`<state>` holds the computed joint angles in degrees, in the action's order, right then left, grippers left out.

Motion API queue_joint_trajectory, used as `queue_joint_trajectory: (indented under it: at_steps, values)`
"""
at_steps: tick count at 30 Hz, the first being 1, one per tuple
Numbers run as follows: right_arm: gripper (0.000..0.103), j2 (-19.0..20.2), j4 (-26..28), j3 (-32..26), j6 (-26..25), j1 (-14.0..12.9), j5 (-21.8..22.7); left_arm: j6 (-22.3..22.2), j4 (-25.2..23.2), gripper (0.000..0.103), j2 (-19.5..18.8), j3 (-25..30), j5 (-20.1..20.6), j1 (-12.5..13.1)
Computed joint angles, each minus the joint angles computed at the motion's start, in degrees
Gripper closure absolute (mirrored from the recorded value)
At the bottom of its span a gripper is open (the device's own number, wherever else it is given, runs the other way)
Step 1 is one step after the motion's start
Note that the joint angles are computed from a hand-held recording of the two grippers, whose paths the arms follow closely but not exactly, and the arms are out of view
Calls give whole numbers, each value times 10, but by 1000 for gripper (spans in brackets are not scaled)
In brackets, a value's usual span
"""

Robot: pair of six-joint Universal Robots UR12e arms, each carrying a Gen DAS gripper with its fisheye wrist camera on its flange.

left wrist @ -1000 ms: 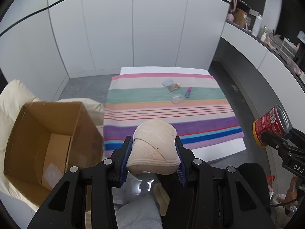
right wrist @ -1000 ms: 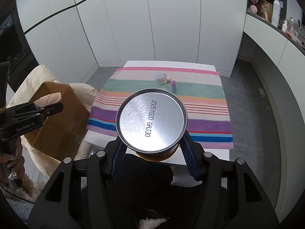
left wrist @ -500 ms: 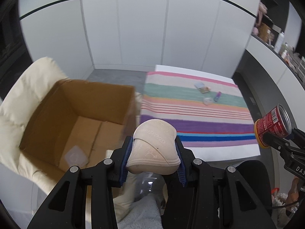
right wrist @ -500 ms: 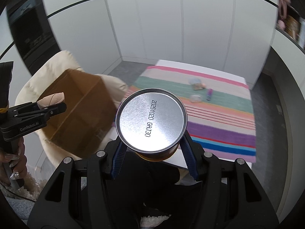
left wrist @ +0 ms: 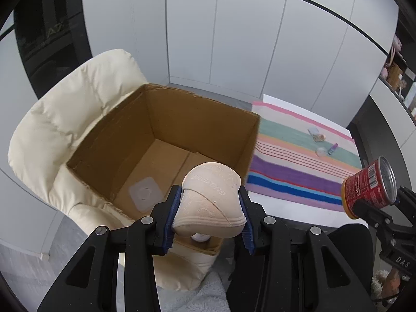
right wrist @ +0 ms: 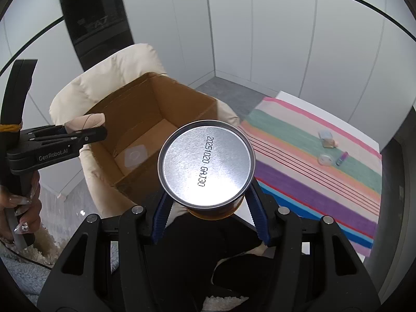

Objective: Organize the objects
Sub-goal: 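Carry the sponge with the left tool while the right tool carries the can over the cardboard box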

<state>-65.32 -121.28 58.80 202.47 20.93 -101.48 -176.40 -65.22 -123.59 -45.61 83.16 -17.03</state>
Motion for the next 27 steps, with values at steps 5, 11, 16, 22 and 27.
queue_joint_trajectory:
  at_steps: [5,11,16,22,27]
  values:
    - [46,11,8,-16,-13,1,3,-3,-1,61,-6,12,2,2]
    - [46,24,15,-38,-22,-8,8,-7,7,61,-36,59,20,3]
    - [46,61,31,-97,-56,-12,13,-26,-16,61,-74,122,36,6]
    - [46,126,76,-203,-92,-13,26,-36,-62,61,-126,208,51,8]
    - [46,196,130,-318,-127,-11,33,-39,-72,59,-161,265,83,11]
